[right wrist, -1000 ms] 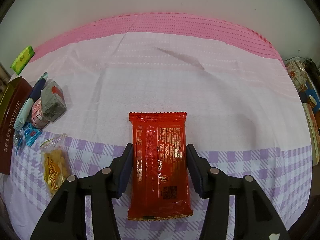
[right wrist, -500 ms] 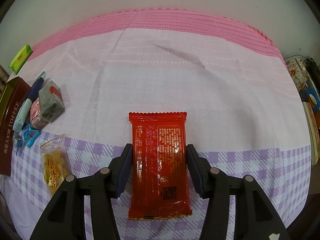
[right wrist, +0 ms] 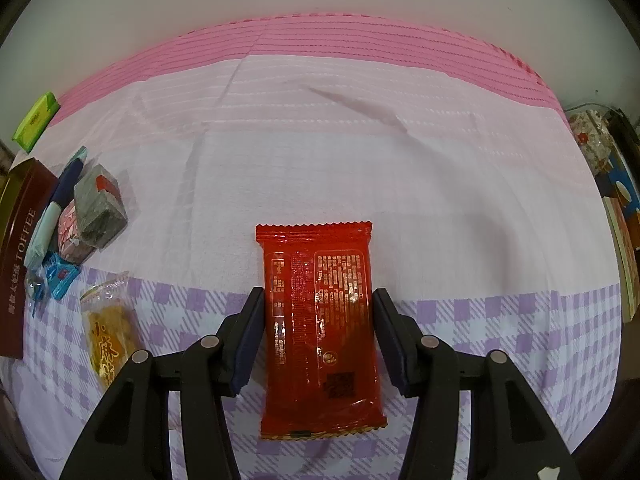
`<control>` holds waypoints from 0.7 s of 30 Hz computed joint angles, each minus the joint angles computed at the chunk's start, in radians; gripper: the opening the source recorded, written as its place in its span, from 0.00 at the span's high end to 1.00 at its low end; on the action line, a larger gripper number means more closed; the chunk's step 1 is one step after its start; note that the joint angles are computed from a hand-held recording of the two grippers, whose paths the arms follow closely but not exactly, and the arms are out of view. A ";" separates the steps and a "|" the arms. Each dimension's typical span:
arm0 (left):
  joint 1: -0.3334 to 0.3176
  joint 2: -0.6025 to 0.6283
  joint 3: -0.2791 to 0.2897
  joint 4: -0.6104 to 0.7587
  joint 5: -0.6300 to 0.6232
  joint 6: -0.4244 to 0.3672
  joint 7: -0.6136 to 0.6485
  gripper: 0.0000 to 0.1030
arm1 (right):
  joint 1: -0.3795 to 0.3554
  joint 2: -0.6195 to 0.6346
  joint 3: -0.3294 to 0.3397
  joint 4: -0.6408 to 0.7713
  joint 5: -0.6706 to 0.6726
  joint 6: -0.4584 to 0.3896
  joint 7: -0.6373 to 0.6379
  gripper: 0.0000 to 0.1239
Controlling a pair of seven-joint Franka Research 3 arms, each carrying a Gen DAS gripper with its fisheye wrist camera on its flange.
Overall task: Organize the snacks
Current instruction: 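Carry the dough twist bag into the gold tin and open the left tool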
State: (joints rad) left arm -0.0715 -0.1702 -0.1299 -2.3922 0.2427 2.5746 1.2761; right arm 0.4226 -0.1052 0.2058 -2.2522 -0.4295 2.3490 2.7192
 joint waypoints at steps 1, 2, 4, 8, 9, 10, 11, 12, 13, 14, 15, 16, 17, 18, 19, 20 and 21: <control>0.000 0.001 0.001 -0.001 -0.001 0.003 0.005 0.60 | 0.000 0.000 0.001 0.000 -0.002 -0.001 0.004 0.61; -0.001 0.000 0.002 -0.003 -0.006 0.008 0.010 0.60 | 0.001 0.000 0.002 0.001 -0.006 -0.002 0.010 0.61; -0.005 -0.002 0.006 -0.007 -0.026 0.014 0.025 0.60 | 0.003 0.002 0.006 0.002 -0.014 -0.006 0.023 0.63; -0.008 -0.007 0.011 -0.011 -0.058 0.024 0.045 0.60 | 0.010 0.008 0.009 0.014 -0.028 -0.026 0.038 0.65; -0.008 -0.010 0.012 -0.013 -0.061 0.028 0.048 0.60 | 0.012 0.008 0.009 0.014 -0.030 -0.030 0.043 0.66; -0.010 -0.018 0.014 -0.018 -0.071 0.035 0.056 0.59 | 0.013 0.009 0.009 0.017 -0.034 -0.034 0.048 0.66; -0.012 -0.023 0.018 -0.022 -0.084 0.039 0.068 0.59 | 0.015 0.011 0.009 0.020 -0.037 -0.039 0.051 0.67; -0.015 -0.028 0.020 -0.022 -0.098 0.038 0.077 0.58 | 0.016 0.013 0.011 0.024 -0.044 -0.047 0.060 0.67; -0.021 -0.033 0.027 -0.024 -0.123 0.039 0.097 0.57 | 0.019 0.014 0.012 0.026 -0.049 -0.051 0.069 0.67; -0.024 -0.037 0.030 -0.025 -0.139 0.039 0.110 0.56 | 0.021 0.015 0.013 0.028 -0.053 -0.054 0.080 0.67; -0.026 -0.043 0.032 -0.028 -0.152 0.043 0.120 0.55 | 0.023 0.015 0.011 0.028 -0.053 -0.052 0.083 0.67; -0.030 -0.051 0.037 -0.033 -0.171 0.049 0.137 0.55 | 0.024 0.015 0.011 0.029 -0.053 -0.053 0.090 0.67; -0.032 -0.057 0.039 -0.037 -0.182 0.055 0.149 0.55 | 0.026 0.014 0.011 0.029 -0.053 -0.055 0.096 0.67; -0.033 -0.066 0.039 -0.041 -0.187 0.065 0.154 0.55 | 0.026 0.015 0.011 0.032 -0.055 -0.058 0.104 0.67; -0.033 -0.077 0.040 -0.048 -0.190 0.074 0.157 0.54 | 0.028 0.013 0.012 0.035 -0.056 -0.064 0.116 0.68; -0.033 -0.084 0.041 -0.051 -0.192 0.081 0.161 0.54 | 0.030 0.011 0.013 0.037 -0.057 -0.066 0.124 0.68; -0.032 -0.094 0.041 -0.057 -0.191 0.093 0.161 0.54 | 0.031 0.009 0.014 0.040 -0.059 -0.069 0.133 0.68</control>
State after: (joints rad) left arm -0.1033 -0.2643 -0.0893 -2.4497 0.0521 2.6674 1.4366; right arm 0.4533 -0.0966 0.2199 -2.2122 -0.4887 2.2803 2.8518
